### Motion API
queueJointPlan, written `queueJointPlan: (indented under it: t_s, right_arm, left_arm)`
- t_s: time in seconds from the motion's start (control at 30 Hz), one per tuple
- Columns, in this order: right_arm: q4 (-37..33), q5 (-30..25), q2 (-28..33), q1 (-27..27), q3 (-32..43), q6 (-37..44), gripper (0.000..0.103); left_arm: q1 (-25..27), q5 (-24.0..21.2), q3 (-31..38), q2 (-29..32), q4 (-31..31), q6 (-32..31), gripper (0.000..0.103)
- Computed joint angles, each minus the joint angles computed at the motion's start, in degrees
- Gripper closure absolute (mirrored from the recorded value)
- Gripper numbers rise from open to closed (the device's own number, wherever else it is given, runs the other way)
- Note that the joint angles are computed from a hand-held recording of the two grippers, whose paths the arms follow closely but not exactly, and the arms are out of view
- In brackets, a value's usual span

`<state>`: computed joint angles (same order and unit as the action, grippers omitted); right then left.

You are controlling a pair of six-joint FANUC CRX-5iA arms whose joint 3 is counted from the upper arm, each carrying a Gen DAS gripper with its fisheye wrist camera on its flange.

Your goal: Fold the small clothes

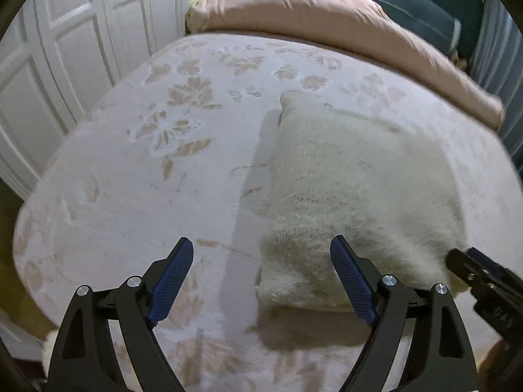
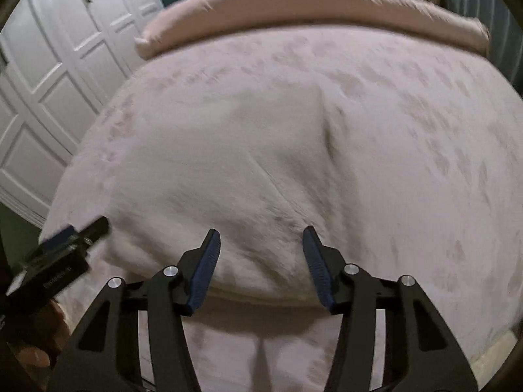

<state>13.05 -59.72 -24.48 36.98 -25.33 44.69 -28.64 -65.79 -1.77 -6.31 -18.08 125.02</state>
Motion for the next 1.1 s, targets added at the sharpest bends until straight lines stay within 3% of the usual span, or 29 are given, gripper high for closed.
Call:
queueJointPlan:
  t_s: [0.07, 0.13, 0.23, 0.33, 0.5, 0.7, 0.97, 1.1]
  right_arm:
    - [1.14, 0.66, 0.57, 0.13, -2.51, 1.7, 0.052]
    - [6.41, 0.84, -0.25, 3.42, -5.25, -0.72, 0.051]
    - [8.8, -1.81, -2.01, 6.46, -4.49, -3.73, 0.05]
    - [10.44, -2.74, -6.48, 8.12, -5.96, -7.95, 0.04]
    - [16.4, -9.57, -11.5, 12.86, -10.67, -18.17, 0.028]
    - [15.63, -14.46, -13.69, 16.86, -14.57, -22.22, 0.022]
    - [14.88, -16.15, -15.1, 22.08, -17.09, -25.94, 0.017]
    - [13.31, -15.02, -14.91, 20.57, -17.54, -25.73, 0.017]
  left_arm:
    - [-2.32, -1.77, 1.15, 2.38, -3.14, -1.39, 0.017]
    - [-1.43, -0.93, -0.28, 3.1, -0.95, -2.14, 0.016]
    - [-0.71, -0.52, -1.44, 2.21, 0.19, -0.78, 0.016]
    - [-1.59, -2.36, -0.67, 1.25, -0.34, -0.09, 0.018]
    - [-4.37, -3.72, -0.71, 0.16, -0.22, 0.99, 0.016]
    - [-9.24, -5.52, -2.12, 1.81, 0.78, 1.88, 0.015]
    - [-12.0, -5.34, -3.83, 2.27, -0.61, 6.65, 0.015]
    - [-12.83, -5.28, -3.89, 2.55, -2.1, 8.57, 0.014]
